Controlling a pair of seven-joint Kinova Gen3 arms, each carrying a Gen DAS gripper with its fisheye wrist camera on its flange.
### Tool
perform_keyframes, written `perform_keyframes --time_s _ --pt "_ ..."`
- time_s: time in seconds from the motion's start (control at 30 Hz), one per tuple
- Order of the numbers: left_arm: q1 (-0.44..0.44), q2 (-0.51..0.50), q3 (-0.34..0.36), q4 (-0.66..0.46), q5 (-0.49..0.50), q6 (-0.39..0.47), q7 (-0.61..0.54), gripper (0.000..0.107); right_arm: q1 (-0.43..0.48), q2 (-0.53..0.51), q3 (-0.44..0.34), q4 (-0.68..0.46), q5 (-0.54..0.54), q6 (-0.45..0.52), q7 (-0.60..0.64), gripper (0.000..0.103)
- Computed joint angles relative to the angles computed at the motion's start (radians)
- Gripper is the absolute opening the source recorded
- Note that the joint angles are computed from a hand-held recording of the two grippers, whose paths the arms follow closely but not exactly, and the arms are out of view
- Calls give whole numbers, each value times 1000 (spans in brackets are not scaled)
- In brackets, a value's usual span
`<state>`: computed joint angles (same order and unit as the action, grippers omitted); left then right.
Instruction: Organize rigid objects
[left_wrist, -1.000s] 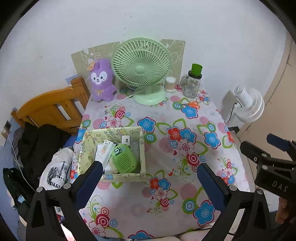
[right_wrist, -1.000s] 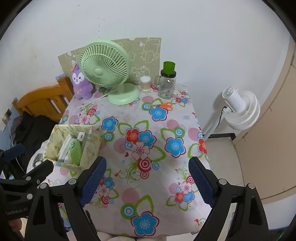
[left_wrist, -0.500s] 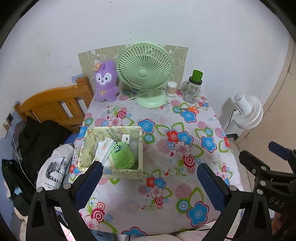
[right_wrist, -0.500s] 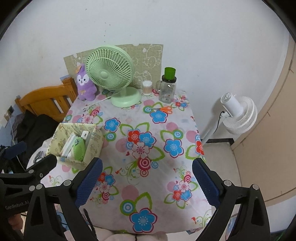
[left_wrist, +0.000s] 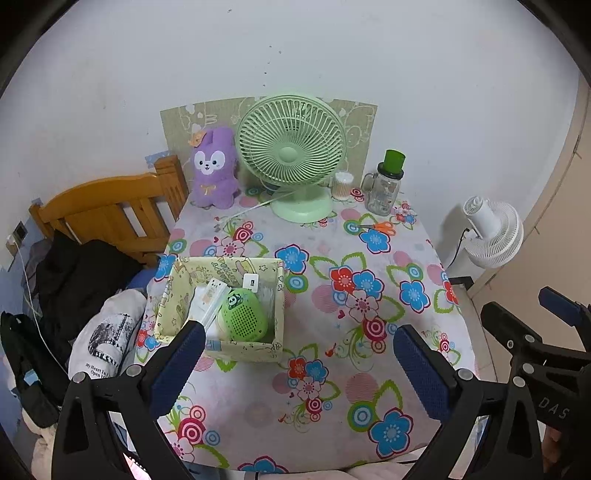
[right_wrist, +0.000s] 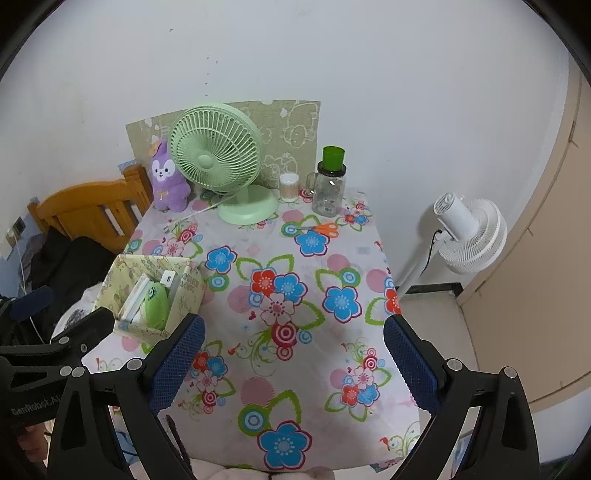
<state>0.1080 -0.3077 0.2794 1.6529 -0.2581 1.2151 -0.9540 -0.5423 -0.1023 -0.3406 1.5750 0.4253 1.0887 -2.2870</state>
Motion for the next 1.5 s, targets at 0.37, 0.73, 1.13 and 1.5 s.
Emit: perform_keyframes --time_s 0.37,0.73,1.13,1.5 --pt "2 4 -7 5 16 -7 -17 103 -1 3 1 4 2 7 -19 99" --pt "3 2 7 5 -2 3 0 103 -4 1 0 6 3 4 -19 99" --pt "6 5 8 4 -9 4 3 103 -4 0 -1 9 4 3 -20 99" --pt "3 -4 0 6 -7 6 -16 103 -4 -1 -1 12 2 2 -22 99"
